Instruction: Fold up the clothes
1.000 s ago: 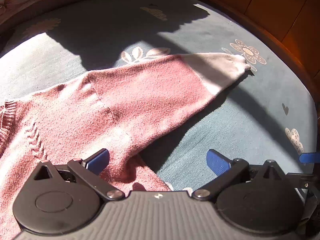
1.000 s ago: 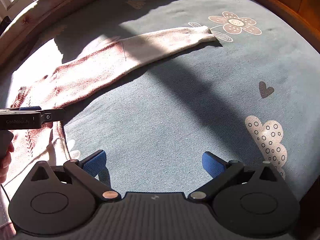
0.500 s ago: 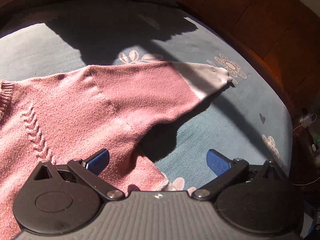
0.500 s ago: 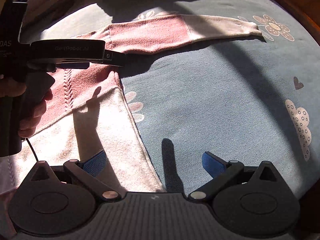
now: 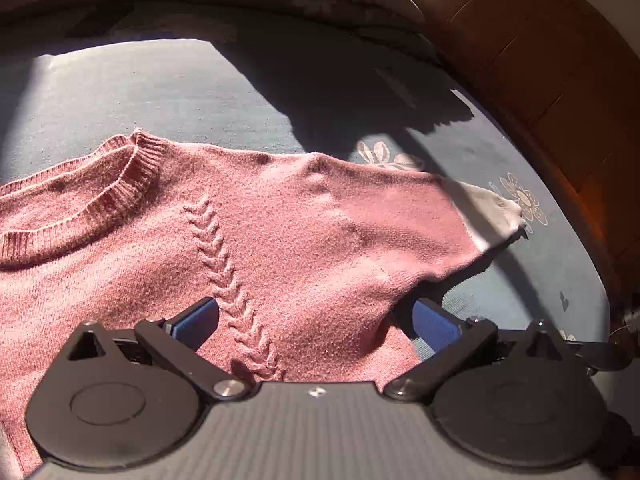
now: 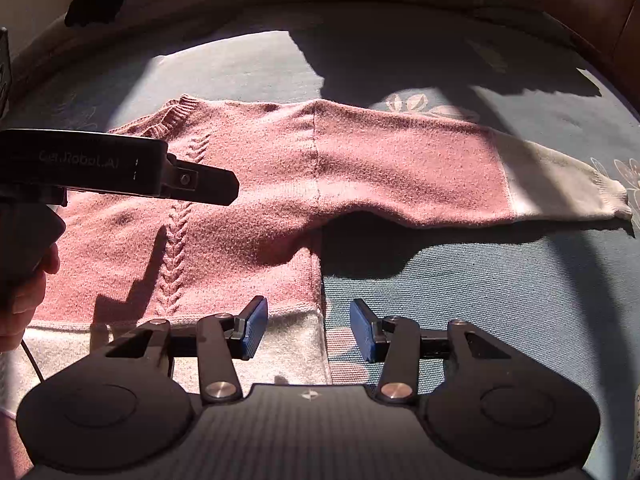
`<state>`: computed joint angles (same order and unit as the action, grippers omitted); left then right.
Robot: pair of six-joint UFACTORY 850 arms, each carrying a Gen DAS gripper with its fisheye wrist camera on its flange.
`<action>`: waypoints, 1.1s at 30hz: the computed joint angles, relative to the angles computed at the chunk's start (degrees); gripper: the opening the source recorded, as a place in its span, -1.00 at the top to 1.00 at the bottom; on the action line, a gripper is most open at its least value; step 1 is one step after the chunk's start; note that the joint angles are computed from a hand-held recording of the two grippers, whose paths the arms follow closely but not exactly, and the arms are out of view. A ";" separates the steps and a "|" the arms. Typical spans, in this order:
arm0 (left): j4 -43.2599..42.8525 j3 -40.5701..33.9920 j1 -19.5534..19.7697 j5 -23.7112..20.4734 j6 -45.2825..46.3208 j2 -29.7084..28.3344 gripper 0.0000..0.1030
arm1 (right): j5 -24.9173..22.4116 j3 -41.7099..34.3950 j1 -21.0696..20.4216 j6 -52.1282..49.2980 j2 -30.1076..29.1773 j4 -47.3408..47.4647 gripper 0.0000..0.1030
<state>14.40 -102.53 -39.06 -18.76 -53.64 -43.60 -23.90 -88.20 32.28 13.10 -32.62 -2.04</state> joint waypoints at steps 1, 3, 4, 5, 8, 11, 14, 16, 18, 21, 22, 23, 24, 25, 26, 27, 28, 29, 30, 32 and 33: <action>1.11 0.99 -0.13 -0.12 -1.50 0.62 -0.99 | -0.42 -1.41 -0.16 -1.90 -1.17 2.17 0.05; 2.09 2.54 -0.43 -0.25 -3.28 1.51 -0.99 | -1.24 -3.66 -0.31 -5.28 -3.34 5.62 0.05; 1.76 2.88 -0.54 -0.44 -3.32 1.64 -0.99 | -1.99 -4.55 -0.25 -5.37 -4.20 5.55 0.09; 1.44 3.18 -0.64 -0.61 -3.30 1.75 -0.99 | -3.24 -5.11 -0.09 -3.37 -4.76 3.34 0.38; 1.87 3.12 -0.90 -0.90 -3.23 1.50 -0.99 | -4.82 -4.55 -0.05 0.31 -4.35 -1.51 0.53; 2.26 1.81 -1.11 -0.15 -1.96 0.42 -0.99 | -6.41 -3.65 -0.27 2.34 -3.24 -3.46 0.52; -2.50 -0.49 -0.98 1.81 3.03 -1.88 -0.99 | -6.64 -2.97 -0.46 1.00 -2.13 -1.36 0.37; -6.67 -3.35 -0.87 1.18 7.33 -4.35 -0.99 | -6.57 -2.34 -0.38 1.84 -1.31 -1.16 0.14; -6.17 -6.21 -1.02 0.91 8.58 -6.33 -0.99 | -6.53 -1.52 -0.28 2.38 -0.45 -0.69 -0.01; -11.99 -8.07 -0.77 2.01 16.77 -7.03 -0.99 | -6.91 -0.24 0.10 2.30 0.73 0.16 -0.17; -11.09 -7.35 -0.75 2.94 16.62 -6.22 -0.99 | -7.00 0.15 0.26 1.82 1.10 0.75 -0.22; -9.81 -6.49 -0.72 3.25 15.80 -5.39 -0.99 | -7.17 0.44 0.44 0.50 1.44 2.08 -0.28; -7.98 -5.44 -0.68 3.54 14.27 -4.46 -0.99 | -7.35 0.71 0.63 -0.80 1.77 3.40 -0.29; -3.87 -3.47 -0.60 3.75 10.35 -2.98 -0.99 | -7.49 0.91 0.80 -2.24 2.05 4.88 -0.29; 0.25 -1.52 -0.51 3.81 6.22 -1.53 -0.99 | -7.51 0.88 0.93 -4.18 2.18 6.90 -0.31; 3.53 0.70 -0.30 3.64 2.42 -0.01 -0.99 | -7.42 0.85 1.05 -6.07 2.29 8.92 -0.32; 7.31 2.87 -0.10 3.05 -2.13 1.44 -0.99 | -6.90 0.78 1.17 -7.75 2.33 10.86 -0.32; 10.34 4.97 0.14 2.43 -5.97 2.83 -0.99 | -6.40 0.40 1.29 -9.09 2.13 12.40 -0.33; 11.61 7.10 0.51 2.05 -8.22 4.15 -0.99 | -5.92 -0.41 1.34 -10.73 1.55 14.09 -0.34; 14.03 10.63 1.14 1.44 -12.21 6.28 -0.99 | -4.99 -2.21 1.43 -14.39 0.26 17.70 -0.35; 15.38 12.51 1.56 1.41 -14.25 7.29 -0.99 | -4.43 -3.57 1.46 -17.28 -0.87 19.89 -0.42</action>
<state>29.78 -90.02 -37.50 -17.34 -67.89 -36.31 -28.33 -91.77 33.74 -4.18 -33.49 17.86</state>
